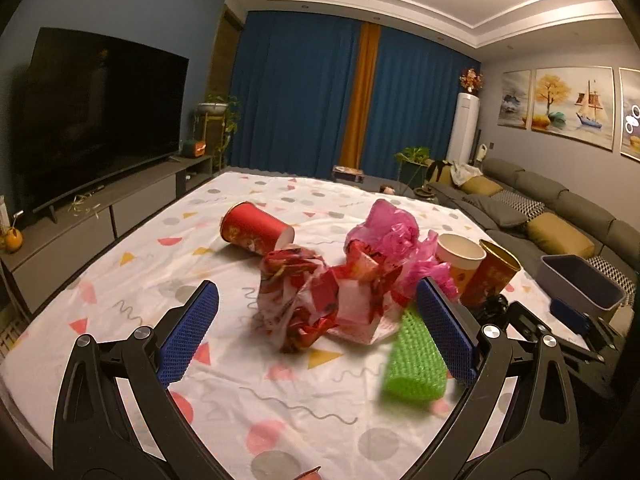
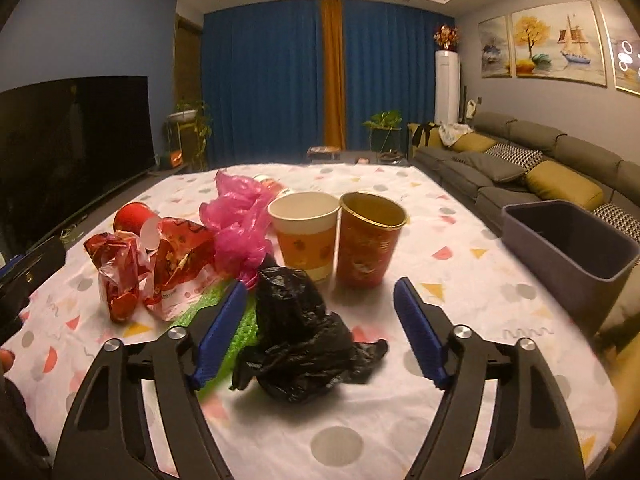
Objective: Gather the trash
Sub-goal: 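Move both tools back over the table toward the remaining trash, then grasp the green foam net with the left tool while the right tool holds the black bag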
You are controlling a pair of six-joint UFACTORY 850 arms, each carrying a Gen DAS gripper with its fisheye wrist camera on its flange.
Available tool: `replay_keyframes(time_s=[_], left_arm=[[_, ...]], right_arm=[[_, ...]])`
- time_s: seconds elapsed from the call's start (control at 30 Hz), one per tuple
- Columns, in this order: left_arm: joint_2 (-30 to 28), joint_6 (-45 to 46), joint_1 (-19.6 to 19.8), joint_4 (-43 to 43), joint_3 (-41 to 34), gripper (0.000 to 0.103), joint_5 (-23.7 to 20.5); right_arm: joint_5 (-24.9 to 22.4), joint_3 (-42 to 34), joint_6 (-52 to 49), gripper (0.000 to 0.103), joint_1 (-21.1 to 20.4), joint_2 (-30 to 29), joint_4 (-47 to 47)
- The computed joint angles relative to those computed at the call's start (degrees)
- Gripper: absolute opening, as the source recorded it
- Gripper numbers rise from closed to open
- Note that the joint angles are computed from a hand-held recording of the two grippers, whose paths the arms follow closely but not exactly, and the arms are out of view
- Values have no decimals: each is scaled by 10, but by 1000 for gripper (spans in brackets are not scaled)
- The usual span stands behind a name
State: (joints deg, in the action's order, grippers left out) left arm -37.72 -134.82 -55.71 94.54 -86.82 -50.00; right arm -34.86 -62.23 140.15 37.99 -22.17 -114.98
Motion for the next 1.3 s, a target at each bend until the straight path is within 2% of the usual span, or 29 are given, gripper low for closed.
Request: replay_keyframes(time_s=[0.17, 0.23, 0.37, 0.43, 0.53, 0.67, 0.8, 0.97, 1.3], left_arm=[[-4, -2, 3, 13, 0, 97, 24], [-11, 5, 3, 15, -7, 97, 38], [-20, 12, 3, 20, -17, 97, 55], [-25, 24, 3, 20, -25, 97, 66], [-30, 38, 4, 19, -34, 97, 87], [-40, 69, 7, 6, -48, 97, 114], [-50, 92, 16, -14, -65, 94, 160], [-68, 143, 18, -52, -95, 90, 186], [-116, 374, 31, -254, -175, 73, 233]], right_arm=[[33, -27, -35, 59, -8, -18, 34], [49, -35, -52, 47, -11, -23, 47], [69, -45, -74, 31, -15, -29, 61], [76, -46, -73, 17, -16, -30, 58], [78, -41, -52, 5, -17, -27, 35], [70, -21, -3, 3, -19, -12, 0], [58, 3, 39, 3, -19, 11, -31], [36, 30, 68, 3, -18, 42, -57], [21, 57, 86, 3, -18, 69, -73]])
